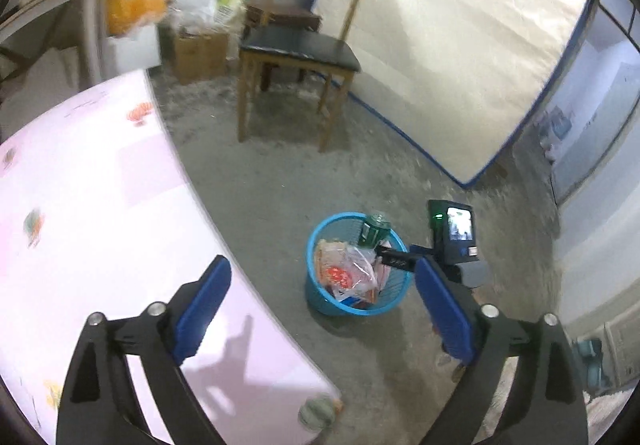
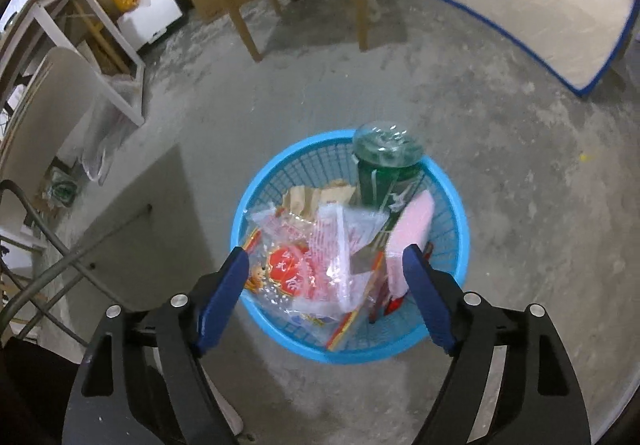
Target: Collect trash
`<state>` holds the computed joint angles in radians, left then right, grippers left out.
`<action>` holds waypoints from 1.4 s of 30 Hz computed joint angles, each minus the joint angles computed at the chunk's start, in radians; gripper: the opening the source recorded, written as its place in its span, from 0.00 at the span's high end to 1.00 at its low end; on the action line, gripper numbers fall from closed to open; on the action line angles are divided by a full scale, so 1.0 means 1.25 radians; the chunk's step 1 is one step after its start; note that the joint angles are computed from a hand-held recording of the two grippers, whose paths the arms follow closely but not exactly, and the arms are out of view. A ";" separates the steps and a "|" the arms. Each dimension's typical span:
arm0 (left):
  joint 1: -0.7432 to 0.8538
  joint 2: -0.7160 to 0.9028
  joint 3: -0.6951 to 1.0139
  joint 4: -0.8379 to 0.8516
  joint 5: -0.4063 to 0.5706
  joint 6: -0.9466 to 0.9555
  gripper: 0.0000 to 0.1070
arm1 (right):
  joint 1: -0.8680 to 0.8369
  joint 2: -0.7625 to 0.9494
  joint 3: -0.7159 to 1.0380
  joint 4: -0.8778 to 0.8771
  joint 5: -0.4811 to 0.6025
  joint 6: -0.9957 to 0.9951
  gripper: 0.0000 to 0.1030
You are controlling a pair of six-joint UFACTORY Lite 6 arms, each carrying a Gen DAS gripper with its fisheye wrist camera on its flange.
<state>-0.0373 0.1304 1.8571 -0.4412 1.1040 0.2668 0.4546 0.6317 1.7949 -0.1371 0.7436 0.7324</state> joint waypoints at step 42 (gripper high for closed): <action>-0.135 -0.501 -0.445 0.445 -0.017 -0.397 0.09 | 0.694 -0.122 0.303 -0.509 0.741 0.498 0.08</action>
